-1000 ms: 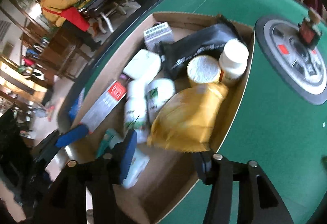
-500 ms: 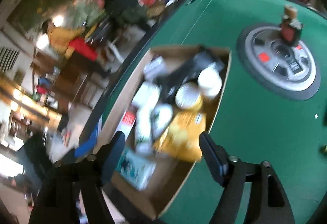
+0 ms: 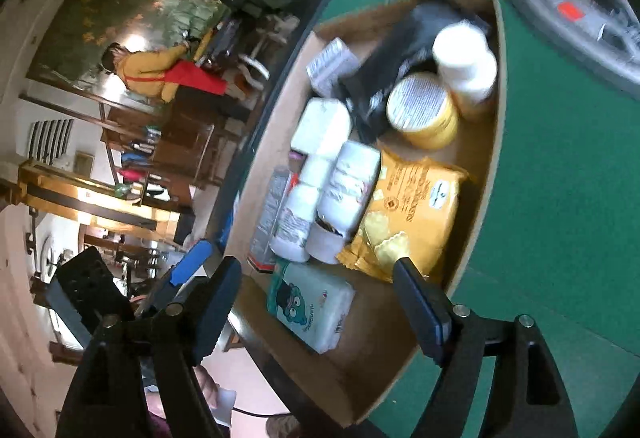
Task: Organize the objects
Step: 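Withdraw both grippers from the cardboard box toward the markers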
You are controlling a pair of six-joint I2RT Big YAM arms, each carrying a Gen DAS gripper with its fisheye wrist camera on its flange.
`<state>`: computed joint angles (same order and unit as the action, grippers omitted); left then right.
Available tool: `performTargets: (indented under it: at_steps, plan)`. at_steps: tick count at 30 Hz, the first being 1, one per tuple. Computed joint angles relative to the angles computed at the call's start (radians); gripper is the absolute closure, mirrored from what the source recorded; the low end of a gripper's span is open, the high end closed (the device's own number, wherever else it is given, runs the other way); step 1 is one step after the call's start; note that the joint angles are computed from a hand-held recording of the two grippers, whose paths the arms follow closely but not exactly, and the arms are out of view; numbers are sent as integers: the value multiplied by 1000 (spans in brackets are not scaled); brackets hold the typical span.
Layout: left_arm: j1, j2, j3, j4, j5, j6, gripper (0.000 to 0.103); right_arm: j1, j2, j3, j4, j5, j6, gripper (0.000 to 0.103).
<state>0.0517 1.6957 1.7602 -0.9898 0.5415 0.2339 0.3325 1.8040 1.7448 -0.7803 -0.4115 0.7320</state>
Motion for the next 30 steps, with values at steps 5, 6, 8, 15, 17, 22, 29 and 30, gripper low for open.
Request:
performTargets:
  at_steps: [5,6,8,15,17,22,29,30]
  plan:
    - [-59,-66,-68,123,-197,15,14,11,-83,-60,20,168,-26,16]
    - [-71,-77,-80,144,-230,20,14,13,-95,-69,20,193,-29,16]
    - [-88,-88,-90,157,-262,31,13,19,-114,-83,19,244,-41,15]
    - [-149,-113,-112,176,-395,61,12,22,-208,-187,22,373,-129,15]
    - [-164,-114,-110,170,-420,69,12,24,-227,-206,22,412,-148,15]
    - [-199,-122,-116,158,-474,94,12,20,-271,-256,35,454,-161,15]
    - [-236,-130,-122,136,-509,123,12,5,-323,-316,58,478,-162,14]
    - [-240,-131,-122,132,-513,125,12,3,-330,-324,60,481,-160,14]
